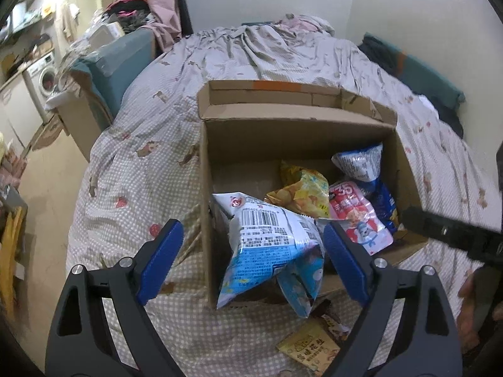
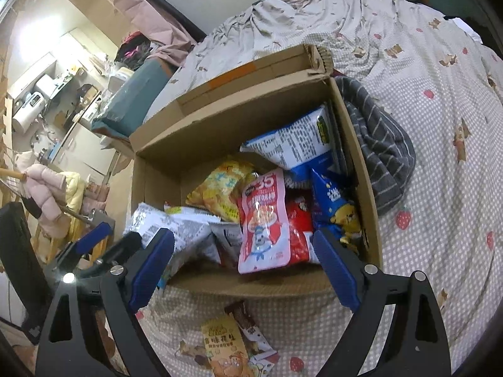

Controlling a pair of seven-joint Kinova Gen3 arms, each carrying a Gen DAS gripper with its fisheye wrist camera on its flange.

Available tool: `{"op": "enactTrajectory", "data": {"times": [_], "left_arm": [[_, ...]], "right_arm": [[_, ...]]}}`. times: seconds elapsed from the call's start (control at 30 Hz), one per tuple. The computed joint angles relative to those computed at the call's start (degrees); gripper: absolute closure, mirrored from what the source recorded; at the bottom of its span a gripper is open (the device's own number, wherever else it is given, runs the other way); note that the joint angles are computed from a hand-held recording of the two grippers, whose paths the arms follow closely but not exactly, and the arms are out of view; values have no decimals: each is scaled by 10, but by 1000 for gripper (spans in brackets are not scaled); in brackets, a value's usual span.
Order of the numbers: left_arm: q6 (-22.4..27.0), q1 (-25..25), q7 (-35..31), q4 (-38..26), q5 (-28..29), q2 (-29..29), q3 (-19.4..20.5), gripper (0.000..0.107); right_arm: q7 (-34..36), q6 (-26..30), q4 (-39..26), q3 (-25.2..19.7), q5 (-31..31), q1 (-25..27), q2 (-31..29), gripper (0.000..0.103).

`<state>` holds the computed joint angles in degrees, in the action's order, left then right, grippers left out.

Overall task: Organize snacks
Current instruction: 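Withdraw both tools from the box toward the last snacks, then grasp the white stick with the left tool while the right tool grasps the yellow peanut bag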

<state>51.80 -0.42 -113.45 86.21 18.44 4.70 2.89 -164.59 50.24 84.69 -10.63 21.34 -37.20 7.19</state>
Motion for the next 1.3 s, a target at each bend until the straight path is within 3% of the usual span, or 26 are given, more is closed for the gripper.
{"op": "enactTrajectory", "data": {"times": [0.17, 0.33, 0.47, 0.83, 0.97, 1.2, 1.3], "left_arm": [[-2, -4, -13, 9, 8, -21, -5, 19], [33, -17, -50, 9, 42, -39, -19, 18], [54, -25, -62, 18, 56, -58, -31, 11], [127, -40, -78, 44, 41, -96, -61, 10], [167, -57, -47, 37, 46, -81, -71, 10], [202, -64, 11, 24, 3, -49, -55, 10], [231, -46, -4, 32, -26, -31, -34, 11]], "right_arm": [[-18, 36, -14, -8, 20, -19, -7, 11], [-42, 57, -15, -23, 41, -35, -22, 11], [-69, 75, -10, -39, 62, -51, -30, 11], [-168, 64, 45, -74, 79, -63, -70, 11], [-197, 44, 75, -80, 45, -47, -79, 11], [-118, 29, 73, -73, -48, -21, -51, 11], [-142, 6, 88, -64, -49, -26, -57, 11]]}}
